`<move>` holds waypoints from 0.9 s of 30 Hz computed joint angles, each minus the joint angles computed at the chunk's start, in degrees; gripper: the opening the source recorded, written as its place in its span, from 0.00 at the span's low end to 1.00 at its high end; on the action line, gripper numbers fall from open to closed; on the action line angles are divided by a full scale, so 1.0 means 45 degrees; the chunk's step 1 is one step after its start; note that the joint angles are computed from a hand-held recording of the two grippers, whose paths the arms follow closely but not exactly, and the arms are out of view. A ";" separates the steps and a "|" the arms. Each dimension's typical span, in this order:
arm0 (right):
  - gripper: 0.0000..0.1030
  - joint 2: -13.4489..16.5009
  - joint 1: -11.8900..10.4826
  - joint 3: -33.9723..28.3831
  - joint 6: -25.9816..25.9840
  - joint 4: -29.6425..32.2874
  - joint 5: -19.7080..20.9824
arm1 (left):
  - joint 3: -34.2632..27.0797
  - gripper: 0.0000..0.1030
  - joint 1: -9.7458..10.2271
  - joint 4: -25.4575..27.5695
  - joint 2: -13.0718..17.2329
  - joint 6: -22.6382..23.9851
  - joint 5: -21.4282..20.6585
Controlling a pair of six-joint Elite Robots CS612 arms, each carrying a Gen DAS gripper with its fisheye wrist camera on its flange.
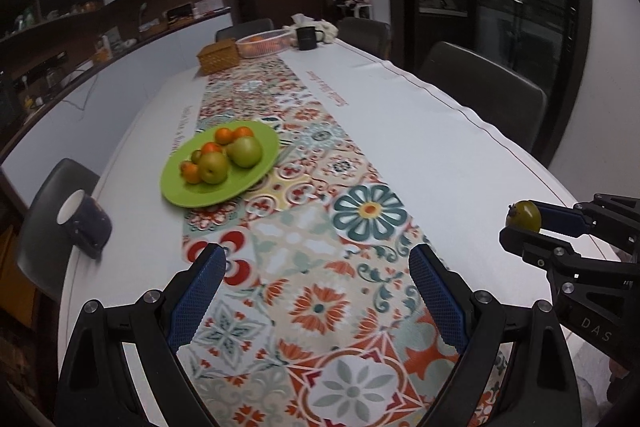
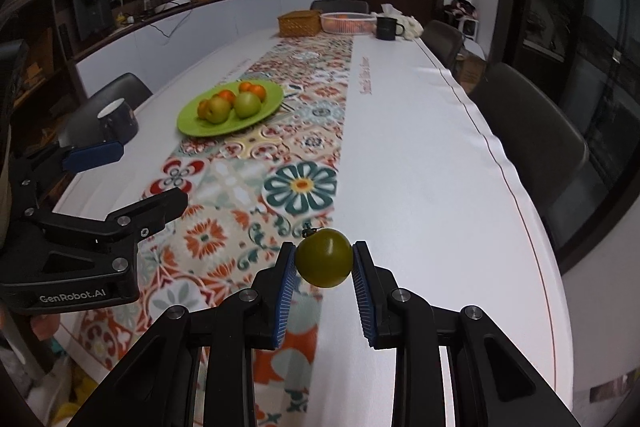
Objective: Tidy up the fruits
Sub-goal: 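Carry the small green fruit onto the lime-green plate and open the right tool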
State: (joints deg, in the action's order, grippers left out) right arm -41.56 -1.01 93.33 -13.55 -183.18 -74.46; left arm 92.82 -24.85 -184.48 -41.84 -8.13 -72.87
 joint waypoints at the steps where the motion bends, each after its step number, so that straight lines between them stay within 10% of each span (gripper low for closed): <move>1: 0.29 0.0018 0.0032 -0.0104 -0.0054 0.0029 0.0047 | -0.0016 0.91 0.0040 -0.0001 -0.0019 -0.0080 0.0074; 27: 0.29 0.1159 0.0797 -0.3171 -0.1099 0.0806 0.1482 | -0.1166 0.97 0.0914 0.0536 0.0337 -0.1020 0.2033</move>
State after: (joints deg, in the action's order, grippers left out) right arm -36.35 2.58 79.06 -18.50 -179.56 -67.79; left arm 87.57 -20.74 -182.07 -40.32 -12.72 -63.73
